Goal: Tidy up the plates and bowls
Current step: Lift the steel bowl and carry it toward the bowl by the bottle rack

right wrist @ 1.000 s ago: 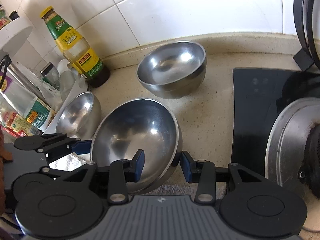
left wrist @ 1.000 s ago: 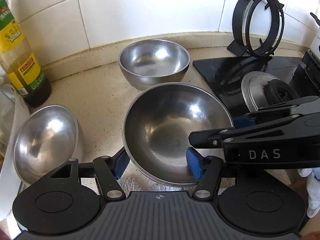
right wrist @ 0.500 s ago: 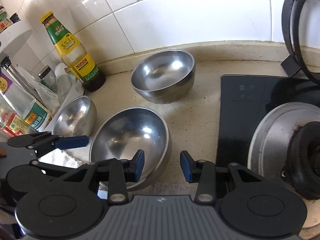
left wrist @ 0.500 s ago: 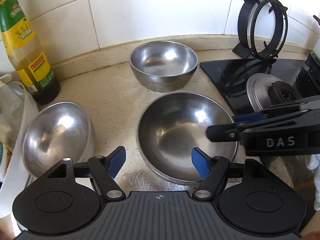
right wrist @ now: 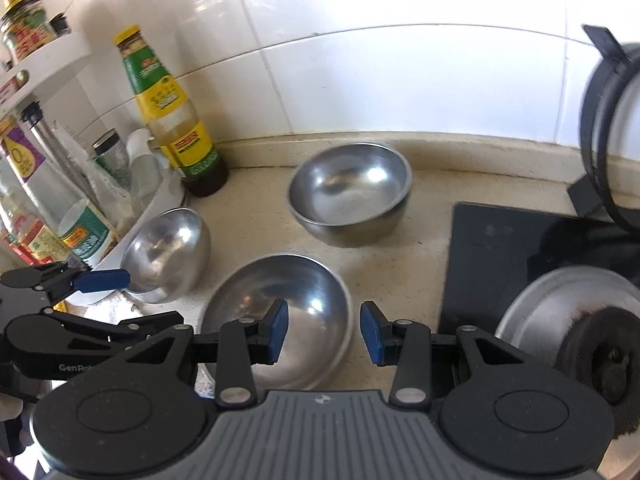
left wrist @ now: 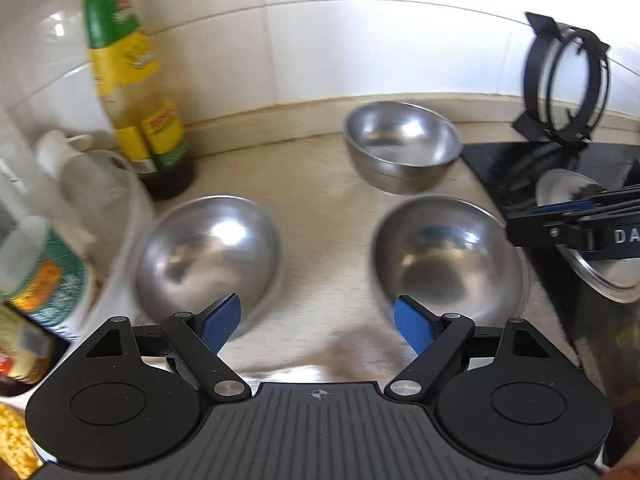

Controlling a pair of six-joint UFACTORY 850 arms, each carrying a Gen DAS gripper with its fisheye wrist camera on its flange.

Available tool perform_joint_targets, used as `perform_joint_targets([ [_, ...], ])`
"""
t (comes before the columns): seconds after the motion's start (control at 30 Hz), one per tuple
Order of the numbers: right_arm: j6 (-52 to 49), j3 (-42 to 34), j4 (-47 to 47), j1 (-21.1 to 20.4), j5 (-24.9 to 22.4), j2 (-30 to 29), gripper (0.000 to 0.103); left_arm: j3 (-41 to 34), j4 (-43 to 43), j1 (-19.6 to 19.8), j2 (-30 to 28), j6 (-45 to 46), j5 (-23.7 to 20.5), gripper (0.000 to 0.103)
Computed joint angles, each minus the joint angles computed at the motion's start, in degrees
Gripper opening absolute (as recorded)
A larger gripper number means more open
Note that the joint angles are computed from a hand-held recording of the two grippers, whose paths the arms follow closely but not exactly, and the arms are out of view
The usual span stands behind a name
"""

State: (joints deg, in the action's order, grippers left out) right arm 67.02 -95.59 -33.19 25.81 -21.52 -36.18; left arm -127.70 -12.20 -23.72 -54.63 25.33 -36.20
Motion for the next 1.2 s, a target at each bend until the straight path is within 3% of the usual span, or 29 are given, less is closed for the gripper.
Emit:
perform_joint_targets([
  [0.77, -30.4, -19.6, 19.0, 0.6, -4.5, -11.7, 0.043, 0.1, 12.0, 0.9, -0.5, -14.3, 1.8, 0.093],
  [1.03, -39.3, -29.4, 24.5, 0.2, -9.2, -17.4, 0.043, -2.7, 13.0, 1.0, -2.5, -16.0, 0.5, 0.093],
  [1.2, -44.5, -41.5, 27.1, -0.1, -14.9, -24.5, 0.044, -5.9, 13.9, 1.2, -4.5, -17.6, -1.4, 0.093],
])
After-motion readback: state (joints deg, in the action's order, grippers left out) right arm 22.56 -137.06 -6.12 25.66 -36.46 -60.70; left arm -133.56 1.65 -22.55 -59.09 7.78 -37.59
